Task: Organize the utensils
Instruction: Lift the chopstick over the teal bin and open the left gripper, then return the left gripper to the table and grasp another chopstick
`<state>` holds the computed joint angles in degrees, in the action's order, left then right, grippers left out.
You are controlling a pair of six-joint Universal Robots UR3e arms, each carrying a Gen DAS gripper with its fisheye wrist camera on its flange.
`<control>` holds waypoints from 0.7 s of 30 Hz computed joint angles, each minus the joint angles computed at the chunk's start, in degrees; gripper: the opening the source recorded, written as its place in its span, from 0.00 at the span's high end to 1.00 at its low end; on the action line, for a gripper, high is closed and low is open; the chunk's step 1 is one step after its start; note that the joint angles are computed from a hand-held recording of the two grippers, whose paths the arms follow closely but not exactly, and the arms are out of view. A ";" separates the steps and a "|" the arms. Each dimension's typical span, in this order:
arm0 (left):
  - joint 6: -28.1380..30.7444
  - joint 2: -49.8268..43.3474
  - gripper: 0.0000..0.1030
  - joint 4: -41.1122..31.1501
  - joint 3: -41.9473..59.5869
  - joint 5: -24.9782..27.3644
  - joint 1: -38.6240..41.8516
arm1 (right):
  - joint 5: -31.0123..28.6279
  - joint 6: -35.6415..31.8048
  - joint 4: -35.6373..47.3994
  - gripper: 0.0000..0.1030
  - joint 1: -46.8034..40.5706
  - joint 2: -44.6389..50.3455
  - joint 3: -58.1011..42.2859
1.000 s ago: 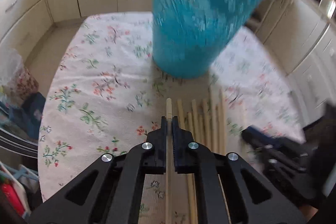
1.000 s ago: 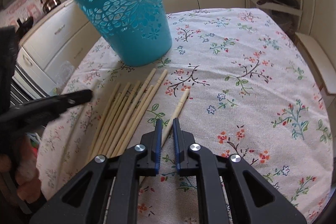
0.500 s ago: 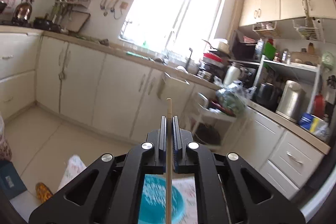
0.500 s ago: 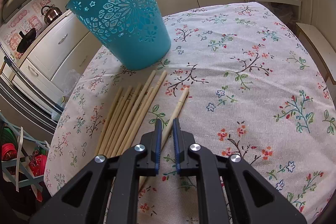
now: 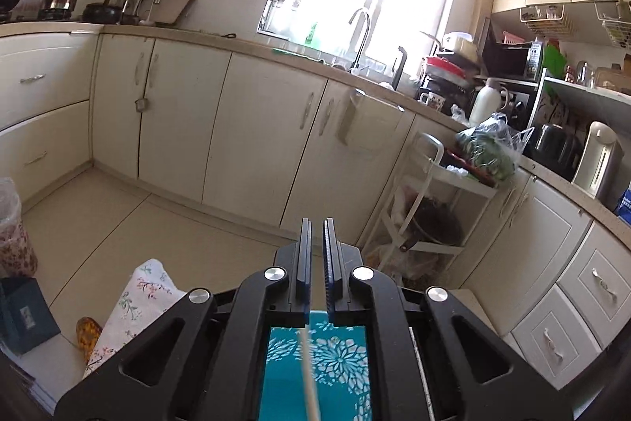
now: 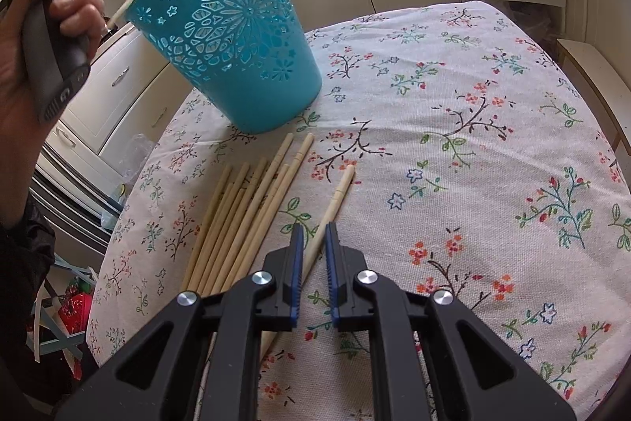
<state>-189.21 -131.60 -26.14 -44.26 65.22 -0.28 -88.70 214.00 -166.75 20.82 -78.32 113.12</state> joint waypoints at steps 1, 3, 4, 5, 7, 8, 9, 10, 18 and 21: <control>0.59 0.11 0.95 0.02 -0.57 0.25 -0.17 | -0.05 0.00 0.02 0.89 0.04 0.00 -0.02; 1.68 1.55 0.95 1.90 -4.13 0.60 -0.08 | -0.18 0.04 0.09 0.89 0.16 0.01 -0.07; 1.60 1.84 0.95 1.12 -4.01 -0.07 0.35 | -0.19 0.08 0.13 0.89 0.18 0.06 -0.15; 0.98 1.85 0.95 0.41 -3.70 -1.38 0.98 | -0.24 0.08 0.16 0.89 0.21 0.06 -0.17; -0.57 1.24 0.95 -1.62 -1.65 -3.96 2.16 | -0.51 0.17 0.36 0.89 0.42 0.19 -0.45; -0.99 0.31 0.95 -4.68 1.06 -5.74 2.74 | -0.57 0.18 0.46 0.89 0.46 0.25 -0.58; -1.40 -0.03 0.95 -7.42 2.55 -8.46 3.88 | -0.51 0.20 0.36 0.89 0.41 0.21 -0.48; -1.35 0.44 0.95 -8.86 2.38 -10.16 4.69 | -0.34 0.22 0.26 0.89 0.31 0.20 -0.44; 8.88 10.98 0.67 -23.41 -13.39 -2.67 10.86 | 0.54 -0.49 -0.47 0.85 -0.21 0.17 0.00; 14.43 9.12 0.59 -27.16 -14.80 7.18 8.29 | 0.62 -0.72 -0.59 0.84 -0.26 0.14 0.12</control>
<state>-174.79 -122.48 -53.30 -59.06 72.40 8.01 -88.08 213.28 -167.35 20.56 -78.18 113.24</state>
